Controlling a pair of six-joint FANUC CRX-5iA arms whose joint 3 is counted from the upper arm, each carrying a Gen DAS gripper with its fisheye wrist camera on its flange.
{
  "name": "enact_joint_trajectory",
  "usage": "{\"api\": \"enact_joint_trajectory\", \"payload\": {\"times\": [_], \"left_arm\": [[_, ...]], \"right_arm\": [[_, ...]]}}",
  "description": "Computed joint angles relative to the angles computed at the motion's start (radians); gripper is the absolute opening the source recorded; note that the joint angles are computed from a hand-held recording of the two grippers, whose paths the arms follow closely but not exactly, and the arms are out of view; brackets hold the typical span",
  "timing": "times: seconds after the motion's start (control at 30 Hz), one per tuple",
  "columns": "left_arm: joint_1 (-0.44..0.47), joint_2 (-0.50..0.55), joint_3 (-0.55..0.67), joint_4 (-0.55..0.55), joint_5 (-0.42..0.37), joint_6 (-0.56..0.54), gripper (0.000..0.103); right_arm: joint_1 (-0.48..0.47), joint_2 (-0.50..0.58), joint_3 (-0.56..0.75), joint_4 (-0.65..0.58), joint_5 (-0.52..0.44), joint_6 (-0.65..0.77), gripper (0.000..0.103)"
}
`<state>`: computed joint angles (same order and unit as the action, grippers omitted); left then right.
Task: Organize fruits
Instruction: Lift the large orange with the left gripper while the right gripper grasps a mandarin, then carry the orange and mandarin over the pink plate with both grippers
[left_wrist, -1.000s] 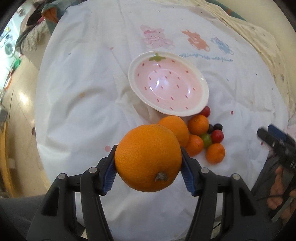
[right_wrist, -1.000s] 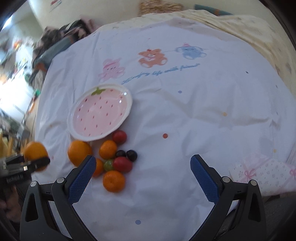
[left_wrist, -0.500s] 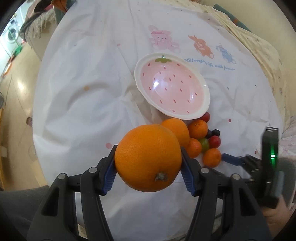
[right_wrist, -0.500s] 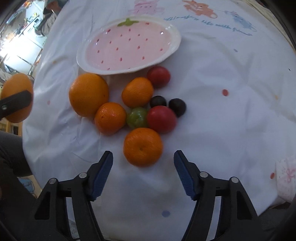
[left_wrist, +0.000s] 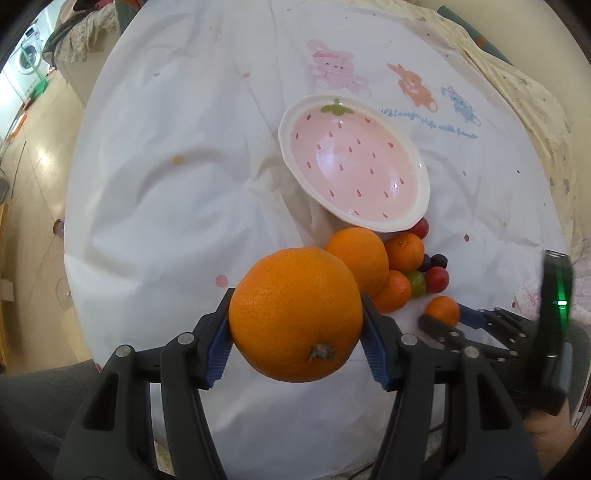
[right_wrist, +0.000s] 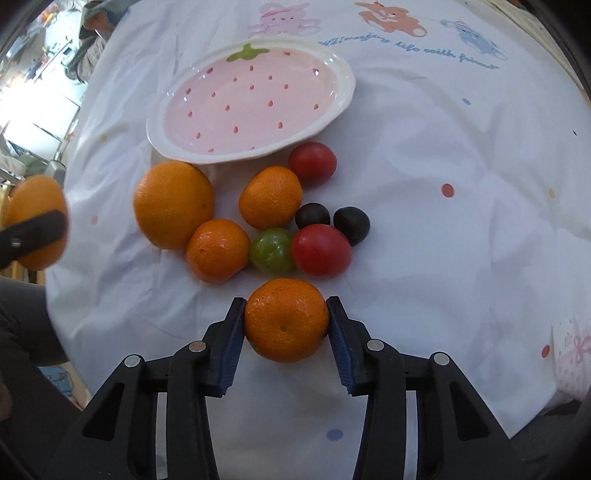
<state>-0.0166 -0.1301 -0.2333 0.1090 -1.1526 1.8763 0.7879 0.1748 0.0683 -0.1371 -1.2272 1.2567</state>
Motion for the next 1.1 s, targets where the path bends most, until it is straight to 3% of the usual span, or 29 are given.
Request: {"api": "enact_joint_trajectory", "payload": {"times": [0.2,0.57,1.1], "left_arm": [[-0.019,0.003,0.010,-0.034,-0.001,0.015,0.058],[-0.035,0.033,0.082,-0.100,-0.029,0.070,0.057],[-0.022,0.248,0.362,-0.164,-0.042,-0.001,0.058]], "right_arm": [[-0.025,-0.066,-0.012,-0.042,0.014,0.008,0.045],[-0.099,-0.109,0.019,-0.077,0.179,0.005,0.045],[-0.197,0.115,0.306,-0.133,0.193,0.137,0.045]]}}
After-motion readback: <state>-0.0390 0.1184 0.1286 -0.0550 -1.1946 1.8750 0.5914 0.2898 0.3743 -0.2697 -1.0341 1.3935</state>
